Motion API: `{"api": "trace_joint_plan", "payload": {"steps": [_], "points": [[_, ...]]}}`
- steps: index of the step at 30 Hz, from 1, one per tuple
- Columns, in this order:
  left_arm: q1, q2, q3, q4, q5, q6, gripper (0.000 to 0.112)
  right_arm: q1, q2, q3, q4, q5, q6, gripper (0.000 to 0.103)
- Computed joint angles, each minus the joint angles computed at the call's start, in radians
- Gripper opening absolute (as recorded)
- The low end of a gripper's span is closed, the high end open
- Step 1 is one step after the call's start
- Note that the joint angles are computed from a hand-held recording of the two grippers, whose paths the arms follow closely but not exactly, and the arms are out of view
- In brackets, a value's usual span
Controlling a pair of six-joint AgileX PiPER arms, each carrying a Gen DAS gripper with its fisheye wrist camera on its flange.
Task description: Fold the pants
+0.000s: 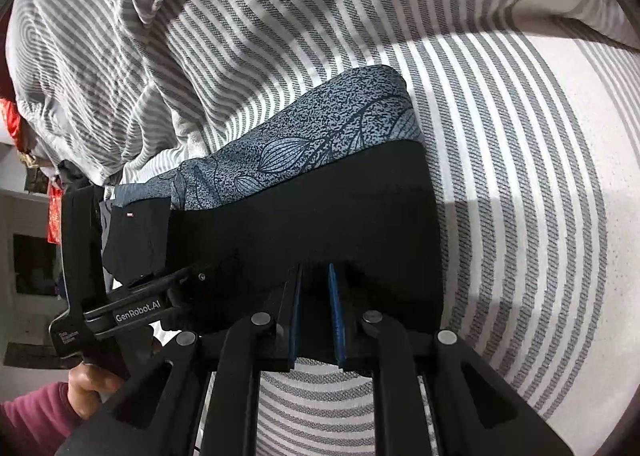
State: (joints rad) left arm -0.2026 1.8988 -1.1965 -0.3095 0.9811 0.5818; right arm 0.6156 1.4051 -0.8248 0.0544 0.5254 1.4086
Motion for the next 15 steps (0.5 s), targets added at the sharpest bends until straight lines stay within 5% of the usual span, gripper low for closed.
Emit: {"api": "trace_joint_plan", "payload": {"steps": [6,9,11,15], "points": [[0.034,-0.041,0.048,-0.024,-0.016,0.031,0.103,0.019,-0.028,0.022,-0.047,-0.011,0.102,0.019],[0.101,-0.050,0.015,-0.050,0.042,0.075,0.103,0.050,-0.045,0.016,-0.123,-0.025,0.220,0.050],[0.159,-0.058,-0.027,-0.073,0.096,0.113,0.103,0.063,-0.010,-0.063,-0.145,0.052,0.240,0.068],[0.299,-0.038,-0.166,-0.091,0.199,0.173,0.103,0.091,0.130,-0.318,-0.148,0.289,0.229,0.070]]}}
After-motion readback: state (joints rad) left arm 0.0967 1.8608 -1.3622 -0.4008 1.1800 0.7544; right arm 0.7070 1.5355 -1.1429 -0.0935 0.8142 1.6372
